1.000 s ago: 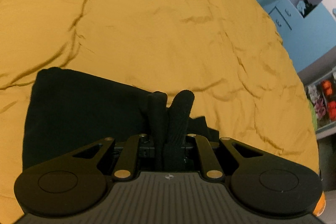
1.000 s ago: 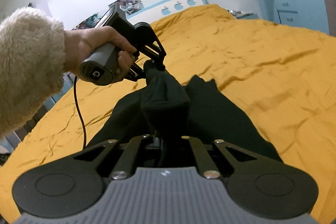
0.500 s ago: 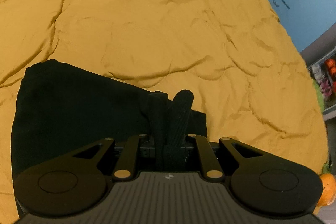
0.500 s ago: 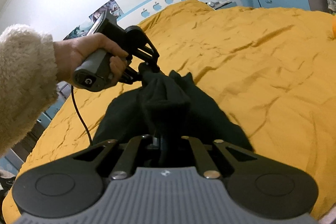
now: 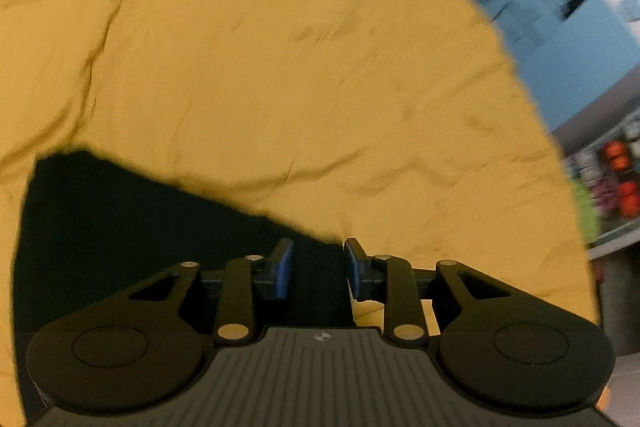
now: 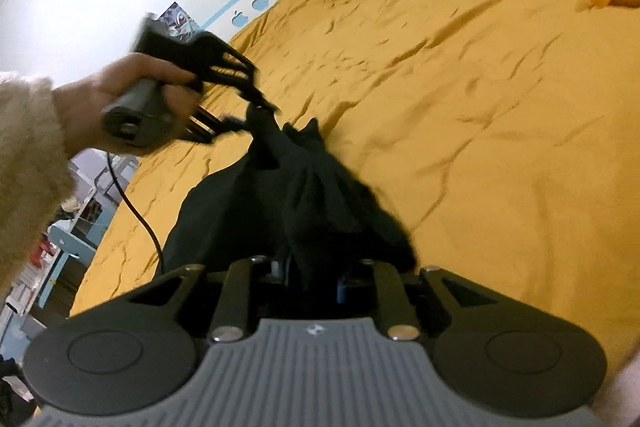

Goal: Fold small clothes

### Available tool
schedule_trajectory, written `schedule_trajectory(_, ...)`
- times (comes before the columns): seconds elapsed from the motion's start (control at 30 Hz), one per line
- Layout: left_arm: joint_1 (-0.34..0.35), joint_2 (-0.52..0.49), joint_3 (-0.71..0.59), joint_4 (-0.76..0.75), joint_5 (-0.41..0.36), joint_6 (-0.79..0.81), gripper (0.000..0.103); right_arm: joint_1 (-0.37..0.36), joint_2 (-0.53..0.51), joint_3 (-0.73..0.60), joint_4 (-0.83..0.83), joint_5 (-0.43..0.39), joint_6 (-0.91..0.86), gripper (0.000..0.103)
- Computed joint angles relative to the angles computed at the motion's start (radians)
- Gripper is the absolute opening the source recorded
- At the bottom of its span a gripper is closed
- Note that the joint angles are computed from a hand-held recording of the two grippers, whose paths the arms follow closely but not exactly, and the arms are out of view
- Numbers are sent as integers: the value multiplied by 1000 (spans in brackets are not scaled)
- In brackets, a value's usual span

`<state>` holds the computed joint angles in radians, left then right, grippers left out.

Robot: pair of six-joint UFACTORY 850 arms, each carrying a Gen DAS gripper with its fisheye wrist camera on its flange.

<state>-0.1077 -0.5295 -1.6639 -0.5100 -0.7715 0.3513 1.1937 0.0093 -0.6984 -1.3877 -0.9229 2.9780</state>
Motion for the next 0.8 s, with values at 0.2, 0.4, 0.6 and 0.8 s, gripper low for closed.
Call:
schedule_trajectory(0.2, 150, 133, 94, -234, -109, 379, 35, 60, 87, 40, 56, -40, -9, 22)
schedule_trajectory(0.4, 413, 297, 321, -378, -241, 780, 46, 63, 95, -18, 160, -163, -297, 30)
schedule_trajectory(0.6, 615, 377, 522, -437, -285, 965, 51, -200, 137, -1, -177, 108, -468, 45)
schedule_trajectory(0.8, 693, 322, 582, -530, -336, 972, 51, -545, -16, -144, -389, 564, -349, 43)
